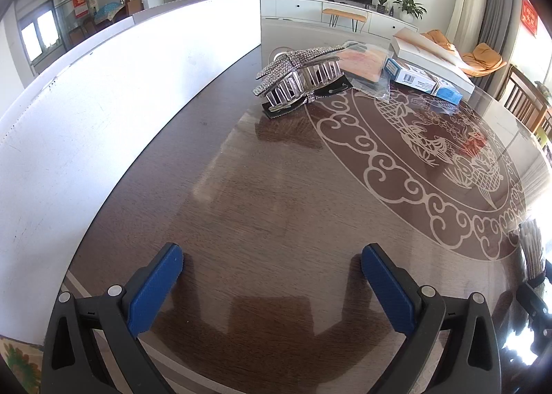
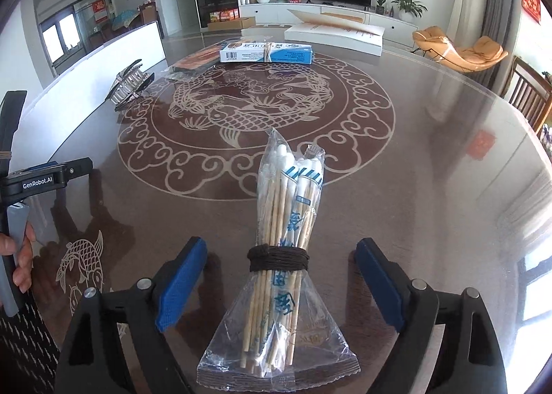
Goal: Organize objects
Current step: 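Hold the chopsticks bag raised above the table with the right tool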
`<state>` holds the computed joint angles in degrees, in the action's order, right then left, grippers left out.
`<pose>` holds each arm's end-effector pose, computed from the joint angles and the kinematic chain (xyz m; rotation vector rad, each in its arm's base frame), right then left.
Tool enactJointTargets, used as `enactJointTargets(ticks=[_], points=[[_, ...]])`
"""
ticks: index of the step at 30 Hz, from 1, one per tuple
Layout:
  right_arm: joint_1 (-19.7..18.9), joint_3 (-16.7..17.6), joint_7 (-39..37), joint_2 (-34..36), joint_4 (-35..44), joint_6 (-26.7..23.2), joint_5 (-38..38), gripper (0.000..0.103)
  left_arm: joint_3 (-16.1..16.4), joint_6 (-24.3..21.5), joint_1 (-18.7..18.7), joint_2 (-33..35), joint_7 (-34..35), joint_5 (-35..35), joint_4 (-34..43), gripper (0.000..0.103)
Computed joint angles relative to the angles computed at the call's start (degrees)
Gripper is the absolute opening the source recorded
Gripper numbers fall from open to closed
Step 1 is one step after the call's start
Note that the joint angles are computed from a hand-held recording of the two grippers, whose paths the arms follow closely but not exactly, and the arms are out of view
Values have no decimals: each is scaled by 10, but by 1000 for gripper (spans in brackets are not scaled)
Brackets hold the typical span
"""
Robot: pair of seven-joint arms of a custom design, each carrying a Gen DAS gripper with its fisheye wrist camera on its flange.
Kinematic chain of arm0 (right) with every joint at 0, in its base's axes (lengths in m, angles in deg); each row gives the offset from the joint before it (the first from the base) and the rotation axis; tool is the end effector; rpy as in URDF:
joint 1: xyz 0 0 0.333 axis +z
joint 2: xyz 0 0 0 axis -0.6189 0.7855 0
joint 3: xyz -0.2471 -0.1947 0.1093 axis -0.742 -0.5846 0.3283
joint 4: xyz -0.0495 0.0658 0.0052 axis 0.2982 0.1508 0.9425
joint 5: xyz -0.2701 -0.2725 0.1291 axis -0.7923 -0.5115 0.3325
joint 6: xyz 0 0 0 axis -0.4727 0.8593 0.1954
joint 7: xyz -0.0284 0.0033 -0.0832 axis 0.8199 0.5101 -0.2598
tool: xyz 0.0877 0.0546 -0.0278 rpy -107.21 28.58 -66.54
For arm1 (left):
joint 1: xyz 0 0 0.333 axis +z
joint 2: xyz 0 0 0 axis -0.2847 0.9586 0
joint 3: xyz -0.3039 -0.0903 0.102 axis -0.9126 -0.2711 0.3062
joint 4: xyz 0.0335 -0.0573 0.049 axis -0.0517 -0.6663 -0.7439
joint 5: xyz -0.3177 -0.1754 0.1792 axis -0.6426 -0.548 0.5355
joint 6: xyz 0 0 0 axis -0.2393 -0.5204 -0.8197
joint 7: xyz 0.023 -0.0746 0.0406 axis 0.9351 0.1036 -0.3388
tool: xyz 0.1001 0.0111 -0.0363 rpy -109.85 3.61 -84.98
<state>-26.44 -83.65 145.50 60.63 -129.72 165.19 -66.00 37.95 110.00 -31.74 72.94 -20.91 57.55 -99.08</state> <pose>0.5147 0.1205 0.4824 -2.0898 1.4859 -0.4677 0.4995 -0.2770 0.4223 -2.1123 1.5412 -0.4782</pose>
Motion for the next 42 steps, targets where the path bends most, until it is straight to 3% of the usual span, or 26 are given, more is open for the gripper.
enactJointTargets(ticks=[5,42], points=[[-7,12,23,2,-2,-5,-46,103,0,0,0,-1,0,0,-1,103],[-2,6,21,2,-2,-6,-40,103,0,0,-1,0,-1,1,0,103]])
